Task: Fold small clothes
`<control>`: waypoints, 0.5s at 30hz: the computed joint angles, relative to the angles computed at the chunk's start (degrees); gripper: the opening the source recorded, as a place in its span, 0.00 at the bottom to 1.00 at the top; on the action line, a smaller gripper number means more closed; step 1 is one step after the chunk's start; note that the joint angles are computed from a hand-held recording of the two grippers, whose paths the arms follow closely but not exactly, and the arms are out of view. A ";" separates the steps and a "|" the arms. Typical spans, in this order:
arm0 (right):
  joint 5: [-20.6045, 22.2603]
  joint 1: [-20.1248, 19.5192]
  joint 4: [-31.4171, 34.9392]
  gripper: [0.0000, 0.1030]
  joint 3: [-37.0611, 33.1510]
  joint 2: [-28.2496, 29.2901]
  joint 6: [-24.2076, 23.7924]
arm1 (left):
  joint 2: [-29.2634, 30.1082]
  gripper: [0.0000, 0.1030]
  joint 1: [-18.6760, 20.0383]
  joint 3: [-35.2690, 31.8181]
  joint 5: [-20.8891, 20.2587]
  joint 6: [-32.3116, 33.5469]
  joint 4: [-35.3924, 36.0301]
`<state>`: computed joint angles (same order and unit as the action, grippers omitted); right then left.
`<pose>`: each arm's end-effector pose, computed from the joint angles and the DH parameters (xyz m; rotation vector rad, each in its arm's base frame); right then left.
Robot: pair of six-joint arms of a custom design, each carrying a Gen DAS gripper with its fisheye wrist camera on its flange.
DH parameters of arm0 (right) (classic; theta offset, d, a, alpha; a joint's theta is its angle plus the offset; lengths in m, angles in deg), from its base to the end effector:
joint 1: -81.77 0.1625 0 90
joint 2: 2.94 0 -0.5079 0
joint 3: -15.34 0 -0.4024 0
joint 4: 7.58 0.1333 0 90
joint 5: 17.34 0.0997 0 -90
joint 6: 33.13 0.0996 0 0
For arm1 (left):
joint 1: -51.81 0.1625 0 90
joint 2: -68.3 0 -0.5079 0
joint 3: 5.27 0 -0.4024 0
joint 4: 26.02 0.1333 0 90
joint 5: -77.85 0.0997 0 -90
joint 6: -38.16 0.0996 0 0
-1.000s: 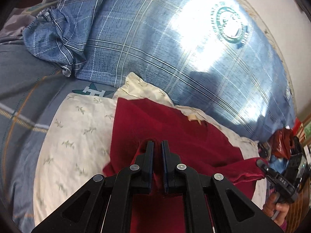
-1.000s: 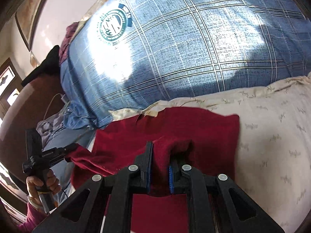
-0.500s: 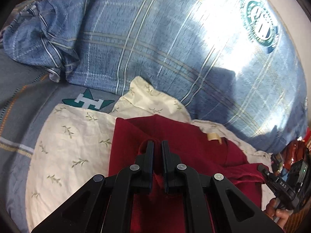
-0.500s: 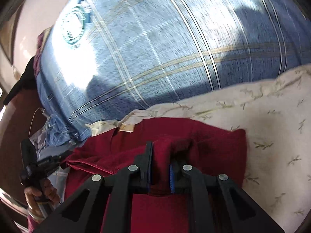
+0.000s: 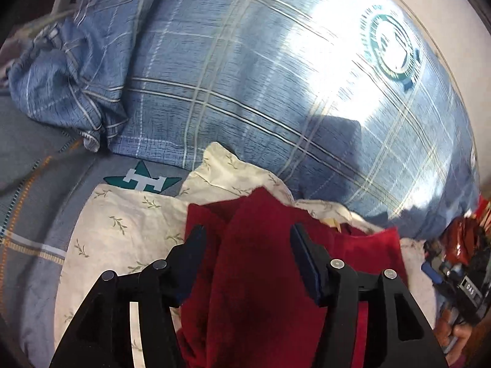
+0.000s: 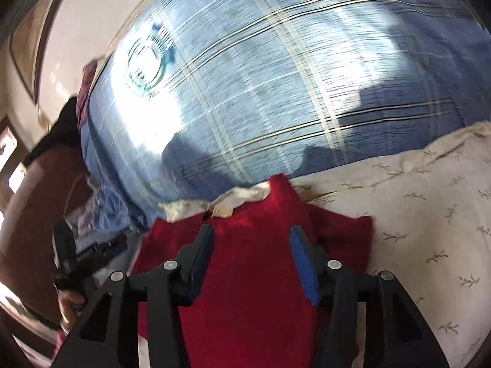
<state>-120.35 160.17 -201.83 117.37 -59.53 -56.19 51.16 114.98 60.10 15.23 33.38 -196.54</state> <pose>-0.0315 -0.7047 0.3348 0.0851 -2.3729 1.1943 -0.2396 -0.8705 -0.0094 0.3281 2.6752 -0.9272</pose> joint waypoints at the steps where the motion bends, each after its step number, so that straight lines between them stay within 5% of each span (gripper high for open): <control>1: -1.38 0.52 1.20 0.47 -0.99 1.00 -0.97 | 0.37 0.55 -0.16 -0.35 0.12 0.28 0.79; 10: -20.23 1.25 -1.51 0.40 -15.21 12.87 -9.10 | 8.09 0.55 -0.12 -13.08 10.18 -0.75 13.24; 12: -19.30 -0.03 1.84 0.41 -16.43 12.87 -4.84 | 9.35 0.55 0.02 -14.80 11.08 0.55 12.65; 15: -18.41 -0.05 0.30 0.43 -15.73 12.66 -5.50 | 10.34 0.56 -0.60 -15.85 13.62 2.54 12.09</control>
<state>-138.76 160.13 -201.53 101.64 -46.87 -61.69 61.50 114.39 44.25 28.85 35.92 -184.45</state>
